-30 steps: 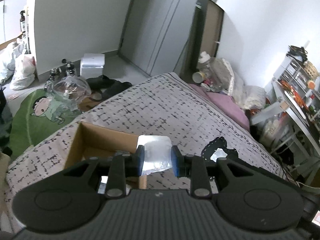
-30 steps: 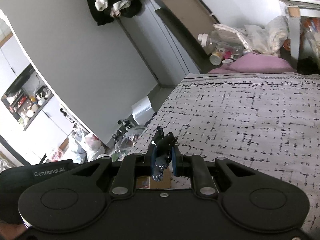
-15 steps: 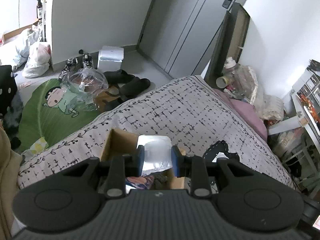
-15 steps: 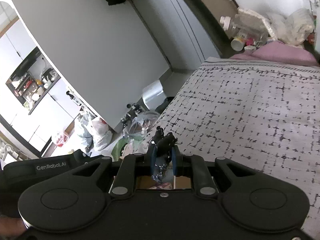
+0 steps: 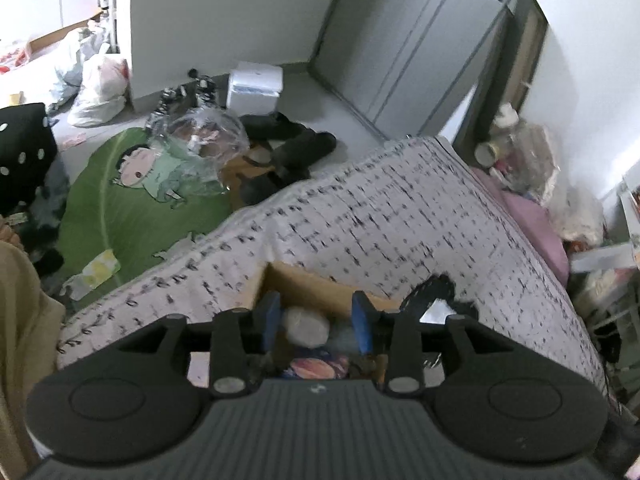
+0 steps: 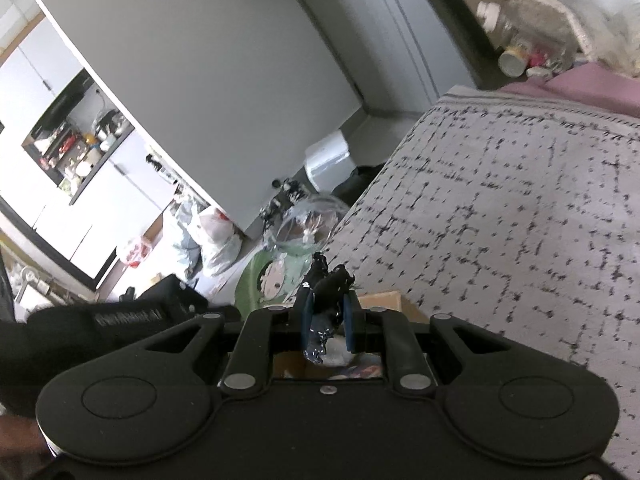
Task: Organize soft objects
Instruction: 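Open both tools to drop the white pad and black item into the box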
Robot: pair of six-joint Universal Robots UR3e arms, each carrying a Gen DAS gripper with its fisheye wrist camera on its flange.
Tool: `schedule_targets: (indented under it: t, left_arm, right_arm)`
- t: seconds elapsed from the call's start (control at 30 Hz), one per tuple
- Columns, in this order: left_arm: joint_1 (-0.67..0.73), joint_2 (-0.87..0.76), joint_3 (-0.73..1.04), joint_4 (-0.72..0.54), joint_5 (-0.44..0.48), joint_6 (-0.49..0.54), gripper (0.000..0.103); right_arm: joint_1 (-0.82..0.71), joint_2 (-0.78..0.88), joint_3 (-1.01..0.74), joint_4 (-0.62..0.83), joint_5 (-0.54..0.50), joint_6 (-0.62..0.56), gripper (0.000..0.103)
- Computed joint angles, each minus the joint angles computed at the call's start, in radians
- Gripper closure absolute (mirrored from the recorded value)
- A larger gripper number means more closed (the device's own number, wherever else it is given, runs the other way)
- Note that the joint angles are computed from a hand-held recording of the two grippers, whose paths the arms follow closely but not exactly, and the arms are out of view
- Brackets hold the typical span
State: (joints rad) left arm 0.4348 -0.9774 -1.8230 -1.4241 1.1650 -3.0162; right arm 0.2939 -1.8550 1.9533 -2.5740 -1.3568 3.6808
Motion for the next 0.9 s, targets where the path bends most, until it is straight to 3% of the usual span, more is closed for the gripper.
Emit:
schedule_targets:
  t: [0.17,0.3,0.47,0.6,0.7,0.77,0.9]
  left_arm:
    - [0.056,-0.007,0.051,-0.023,0.000,0.017,0.056]
    - [0.080,-0.009,0.095,-0.060,0.002,0.036,0.047]
    - [0.082,0.018,0.120,-0.109,-0.001,0.082,0.030]
    - [0.086,0.037,0.140,-0.177,-0.018,0.128,0.027]
    - [0.104,0.060,0.165,-0.251,-0.040,0.176,0.026]
    - [0.130,0.091,0.176,-0.300,-0.059,0.215,0.019]
    - [0.197,0.145,0.214,-0.416,-0.099,0.307,0.015]
  right_arm:
    - [0.014,0.067,-0.062,0.015,0.050,0.000,0.082]
    - [0.024,0.082,-0.100,0.046,0.049,0.012,0.050]
    - [0.018,0.018,-0.098,0.097,0.004,0.000,0.039]
    - [0.010,-0.053,-0.101,0.168,-0.065,-0.006,0.016]
    - [-0.015,-0.122,-0.086,0.220,-0.066,-0.028,0.016]
    - [-0.032,-0.161,-0.075,0.248,-0.063,-0.048,0.013]
    - [-0.010,-0.221,-0.071,0.301,-0.119,-0.070,0.009]
